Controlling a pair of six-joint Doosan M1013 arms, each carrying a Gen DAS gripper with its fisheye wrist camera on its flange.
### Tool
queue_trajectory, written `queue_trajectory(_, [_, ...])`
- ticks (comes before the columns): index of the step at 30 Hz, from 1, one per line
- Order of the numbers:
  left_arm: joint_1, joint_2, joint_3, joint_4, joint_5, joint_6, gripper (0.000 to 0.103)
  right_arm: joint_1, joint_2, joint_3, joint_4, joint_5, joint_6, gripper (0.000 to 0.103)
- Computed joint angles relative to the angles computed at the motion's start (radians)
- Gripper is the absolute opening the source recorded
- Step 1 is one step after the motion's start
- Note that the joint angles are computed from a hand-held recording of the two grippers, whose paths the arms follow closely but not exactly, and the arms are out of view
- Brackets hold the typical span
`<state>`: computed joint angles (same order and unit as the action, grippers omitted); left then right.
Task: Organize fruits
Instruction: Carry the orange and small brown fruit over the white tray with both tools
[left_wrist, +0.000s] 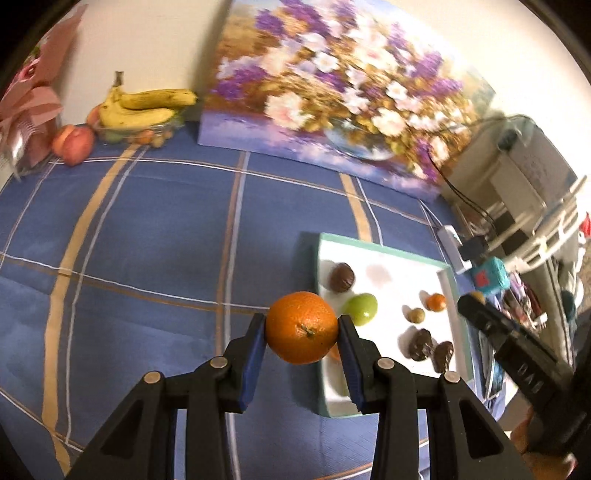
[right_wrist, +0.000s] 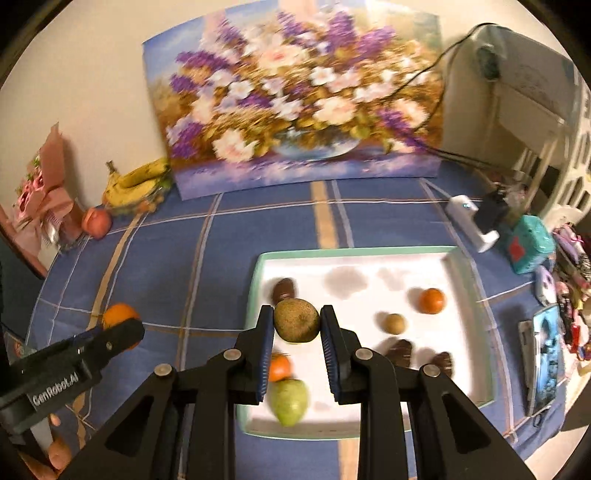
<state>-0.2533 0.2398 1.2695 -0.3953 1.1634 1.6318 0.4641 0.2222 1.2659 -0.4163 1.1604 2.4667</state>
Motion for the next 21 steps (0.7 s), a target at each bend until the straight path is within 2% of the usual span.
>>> queue_trajectory(10, [-0.087, 0.003, 0.008, 0.085, 0.036, 0.034, 0.041, -0.029, -0.069, 0.063, -0.04, 0.002, 0.068, 0.026])
queue_trajectory(21, [-0.137, 0.02, 0.02, 0.132, 0.092, 0.046, 0.041, -0.047, -0.112, 0.103, -0.046, 0.0, 0.098, 0.026])
